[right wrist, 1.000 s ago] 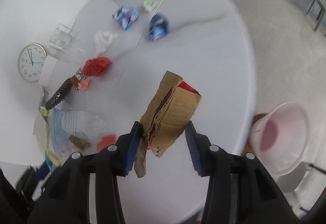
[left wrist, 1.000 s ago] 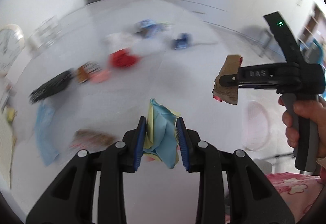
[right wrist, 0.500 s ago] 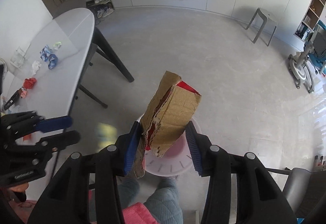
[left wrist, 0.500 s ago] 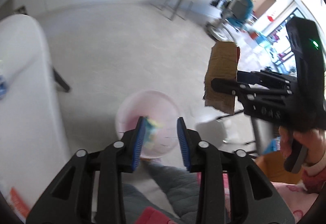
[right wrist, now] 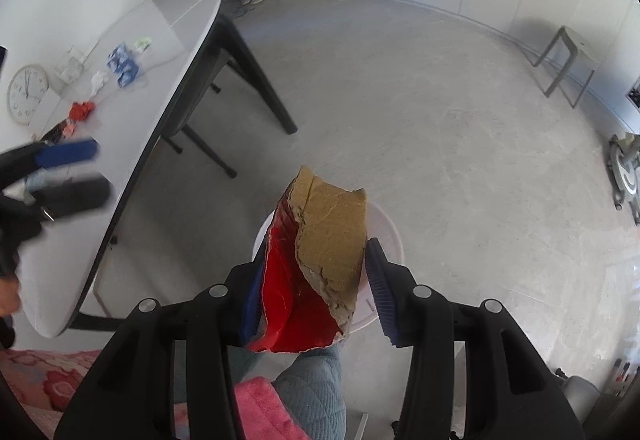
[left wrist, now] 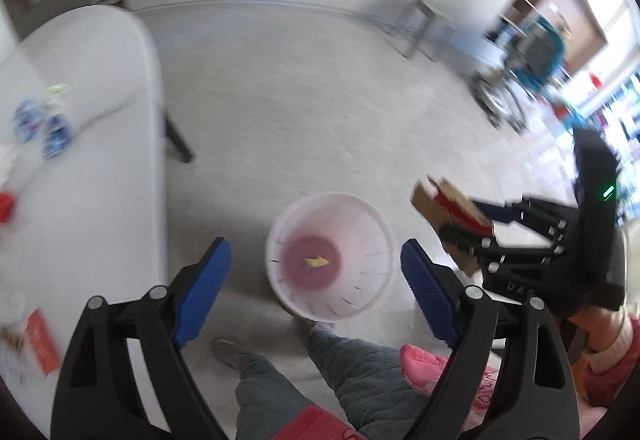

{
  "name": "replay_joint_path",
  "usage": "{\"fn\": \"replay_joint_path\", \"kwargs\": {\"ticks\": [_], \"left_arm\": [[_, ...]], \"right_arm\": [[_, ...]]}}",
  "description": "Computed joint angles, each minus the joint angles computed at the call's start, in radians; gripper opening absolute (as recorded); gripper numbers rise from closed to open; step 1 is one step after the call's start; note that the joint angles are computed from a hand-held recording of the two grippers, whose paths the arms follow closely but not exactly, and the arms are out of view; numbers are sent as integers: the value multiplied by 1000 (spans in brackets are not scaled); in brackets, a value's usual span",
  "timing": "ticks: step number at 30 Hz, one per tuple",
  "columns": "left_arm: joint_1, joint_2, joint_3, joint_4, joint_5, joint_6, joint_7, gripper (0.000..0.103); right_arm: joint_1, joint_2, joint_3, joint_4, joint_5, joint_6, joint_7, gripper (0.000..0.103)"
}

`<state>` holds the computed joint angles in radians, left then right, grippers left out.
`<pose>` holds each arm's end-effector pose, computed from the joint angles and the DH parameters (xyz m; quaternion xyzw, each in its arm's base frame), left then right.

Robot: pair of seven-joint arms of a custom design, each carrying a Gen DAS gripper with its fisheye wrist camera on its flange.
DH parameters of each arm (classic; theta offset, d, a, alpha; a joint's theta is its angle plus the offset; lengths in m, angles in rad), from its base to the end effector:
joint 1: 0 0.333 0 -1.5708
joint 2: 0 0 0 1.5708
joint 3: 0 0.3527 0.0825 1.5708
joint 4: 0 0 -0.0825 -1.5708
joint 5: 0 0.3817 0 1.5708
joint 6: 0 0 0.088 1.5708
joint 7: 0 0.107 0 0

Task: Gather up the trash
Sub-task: 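Drop the scrap and box into the pink bin with left and right tools, then move both tools back over the table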

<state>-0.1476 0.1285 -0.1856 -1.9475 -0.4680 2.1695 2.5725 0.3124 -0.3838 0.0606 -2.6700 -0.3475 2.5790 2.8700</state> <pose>0.5629 -0.2090 0.4667 0.2358 -0.9480 0.2078 0.0504 0.3714 0.1520 0.4246 -0.4323 0.8819 -0.1165 0.1477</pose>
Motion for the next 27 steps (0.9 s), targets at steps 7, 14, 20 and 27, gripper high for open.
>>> {"fn": "replay_joint_path", "kwargs": {"ticks": [7, 14, 20, 27], "left_arm": [[70, -37, 49, 25, -18, 81, -31, 93], [152, -22, 98, 73, 7, 128, -99, 95], [216, 37, 129, 143, 24, 164, -199, 95], [292, 152, 159, 263, 41, 187, -290, 95]], "right_arm": [[-35, 76, 42, 127, -124, -44, 53, 100], [-31, 216, 39, 343, -196, -31, -6, 101], [1, 406, 43, 584, -194, 1, -155, 101], [48, 649, 61, 896, -112, -6, -353, 101]]}}
